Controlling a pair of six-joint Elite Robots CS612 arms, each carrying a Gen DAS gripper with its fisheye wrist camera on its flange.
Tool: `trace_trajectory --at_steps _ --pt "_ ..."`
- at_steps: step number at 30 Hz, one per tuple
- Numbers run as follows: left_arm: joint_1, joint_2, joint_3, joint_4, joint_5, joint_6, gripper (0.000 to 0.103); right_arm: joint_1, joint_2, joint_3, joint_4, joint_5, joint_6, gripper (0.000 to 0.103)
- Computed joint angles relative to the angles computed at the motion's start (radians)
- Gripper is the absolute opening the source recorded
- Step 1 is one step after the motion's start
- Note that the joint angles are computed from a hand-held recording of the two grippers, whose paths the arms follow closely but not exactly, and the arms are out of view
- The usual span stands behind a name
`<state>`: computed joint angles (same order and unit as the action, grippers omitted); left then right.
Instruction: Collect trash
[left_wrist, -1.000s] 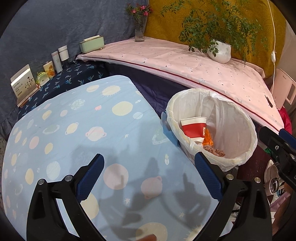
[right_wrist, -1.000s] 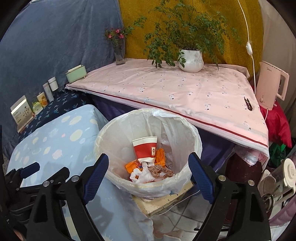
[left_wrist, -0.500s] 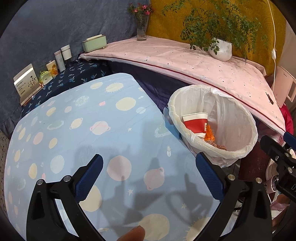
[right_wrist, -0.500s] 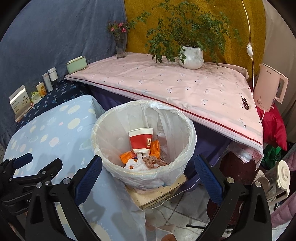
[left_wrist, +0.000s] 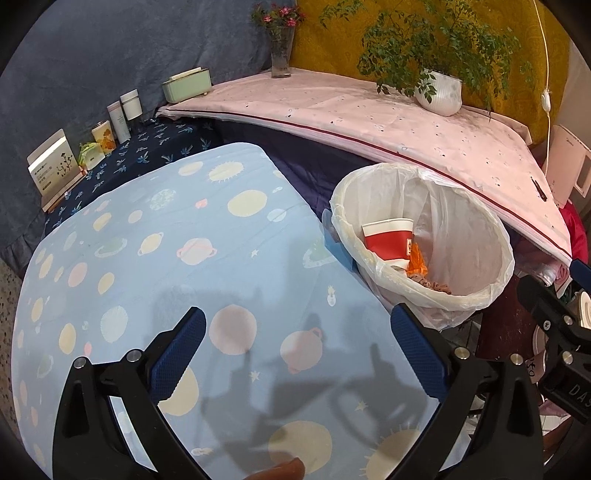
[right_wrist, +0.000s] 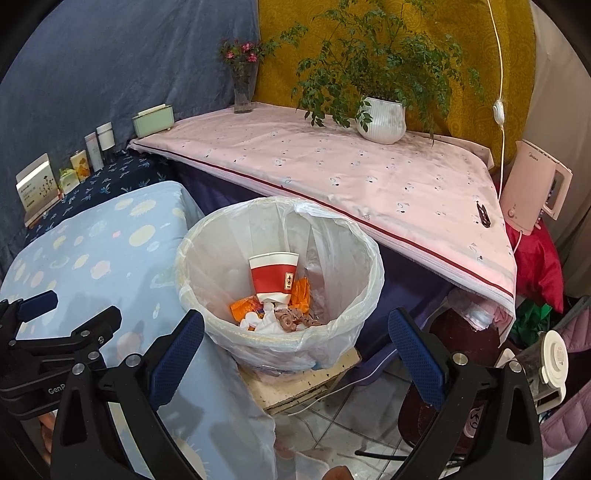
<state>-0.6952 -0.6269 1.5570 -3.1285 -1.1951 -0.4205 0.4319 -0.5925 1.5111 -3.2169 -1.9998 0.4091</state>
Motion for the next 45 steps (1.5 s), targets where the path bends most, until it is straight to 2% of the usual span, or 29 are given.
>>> trace_trajectory --at_steps 6,45 --pt "-0.006 0.001 -0.003 0.004 0.020 0.001 0.096 -0.001 -0.002 0.005 -0.001 -0.001 0.005 0.096" --pt "-0.012 0.012 -0.027 0.021 0.023 0.008 0.096 -0.005 0.005 0.004 0.018 0.006 0.016 0.096"
